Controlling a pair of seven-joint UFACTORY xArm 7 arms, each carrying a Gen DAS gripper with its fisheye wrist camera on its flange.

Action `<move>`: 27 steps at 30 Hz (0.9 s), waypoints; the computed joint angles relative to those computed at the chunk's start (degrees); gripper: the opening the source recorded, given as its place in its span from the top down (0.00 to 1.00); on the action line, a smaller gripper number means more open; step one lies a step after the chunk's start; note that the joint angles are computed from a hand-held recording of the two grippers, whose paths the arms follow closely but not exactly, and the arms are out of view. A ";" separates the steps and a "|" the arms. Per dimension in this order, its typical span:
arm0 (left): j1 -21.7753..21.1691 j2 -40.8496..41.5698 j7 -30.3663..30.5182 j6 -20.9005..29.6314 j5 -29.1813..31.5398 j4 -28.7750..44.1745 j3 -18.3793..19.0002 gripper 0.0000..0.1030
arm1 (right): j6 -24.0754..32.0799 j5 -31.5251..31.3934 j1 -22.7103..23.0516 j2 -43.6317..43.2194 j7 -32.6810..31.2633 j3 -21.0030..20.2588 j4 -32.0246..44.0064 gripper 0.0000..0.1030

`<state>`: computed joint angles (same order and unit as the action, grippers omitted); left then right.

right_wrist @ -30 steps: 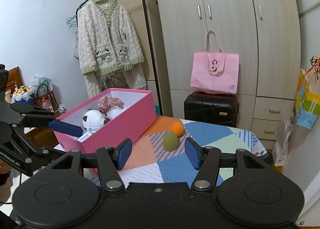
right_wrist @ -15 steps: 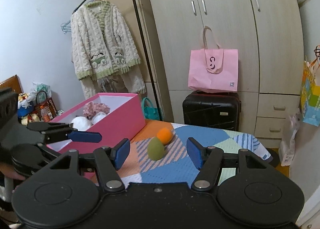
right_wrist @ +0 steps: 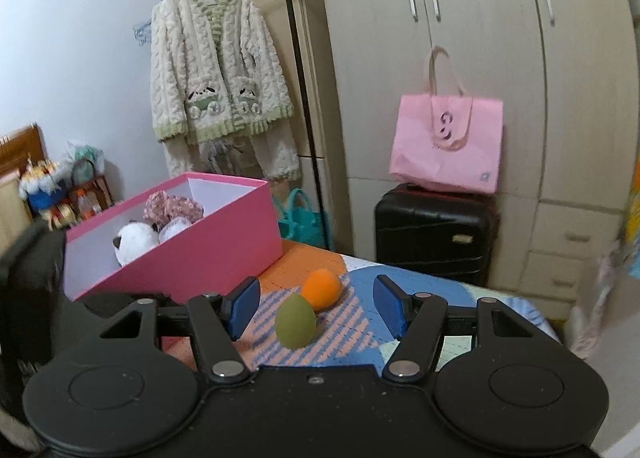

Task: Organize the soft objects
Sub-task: 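Move both tools back to the orange and green makeup sponges, then close the left gripper on the green sponge while the right gripper grasps the orange sponge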

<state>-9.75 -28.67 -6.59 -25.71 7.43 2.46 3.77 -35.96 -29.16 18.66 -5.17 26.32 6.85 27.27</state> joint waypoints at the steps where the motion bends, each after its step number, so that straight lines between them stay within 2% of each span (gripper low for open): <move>1: 1.91 1.95 0.00 -1.03 -2.43 0.68 -3.32 0.28 | 0.04 -3.97 -0.23 1.66 3.56 -1.31 1.77 0.34; 3: 4.02 4.53 0.32 -2.43 -5.59 1.73 -7.02 0.28 | 0.67 -12.78 -1.84 5.22 11.80 -2.48 6.21 0.34; 6: 7.46 6.80 2.98 -2.43 -11.46 3.27 -13.12 0.28 | 1.88 -27.09 -6.15 10.84 26.29 -1.27 14.13 0.34; 10: 8.07 7.33 4.58 1.17 -14.09 5.30 -14.20 0.30 | 4.35 -43.46 -10.43 17.54 44.05 2.01 24.49 0.34; 12: 7.97 7.80 4.59 1.71 -14.50 5.99 -13.93 0.37 | 4.99 -50.32 -10.86 20.68 52.05 2.46 29.28 0.34; 14: 7.02 8.21 4.21 1.84 -13.76 6.38 -12.56 0.40 | 4.85 -55.82 -9.93 23.83 59.32 1.63 33.97 0.34; 16: 6.74 8.72 4.34 2.53 -13.21 7.15 -11.91 0.43 | 3.04 -58.67 -8.79 26.67 63.31 0.33 37.51 0.34; 18: 5.10 9.21 4.03 2.25 -10.24 7.45 -8.92 0.49 | 1.40 -58.70 -7.71 28.88 64.28 -0.88 39.62 0.34; 20: 7.38 9.58 5.53 2.42 -12.84 7.81 -12.42 0.56 | 0.97 -58.67 -6.31 30.44 65.51 -2.13 41.36 0.34; 22: 7.93 10.36 6.24 2.55 -13.76 8.33 -13.20 0.62 | 0.85 -60.15 -4.66 31.90 68.18 -3.60 43.68 0.34; 25: 4.62 10.92 3.72 3.97 -10.62 9.04 -7.98 0.63 | 0.45 -63.42 -1.98 34.02 73.22 -6.24 47.53 0.34; 27: 4.41 11.07 3.15 3.71 -9.84 9.05 -7.42 0.64 | -0.24 -64.39 -0.50 35.04 74.87 -7.89 49.08 0.34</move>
<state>-5.34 -17.60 -3.45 -22.00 -2.41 11.51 -3.65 -36.20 -93.55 18.16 29.88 101.19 -1.04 76.36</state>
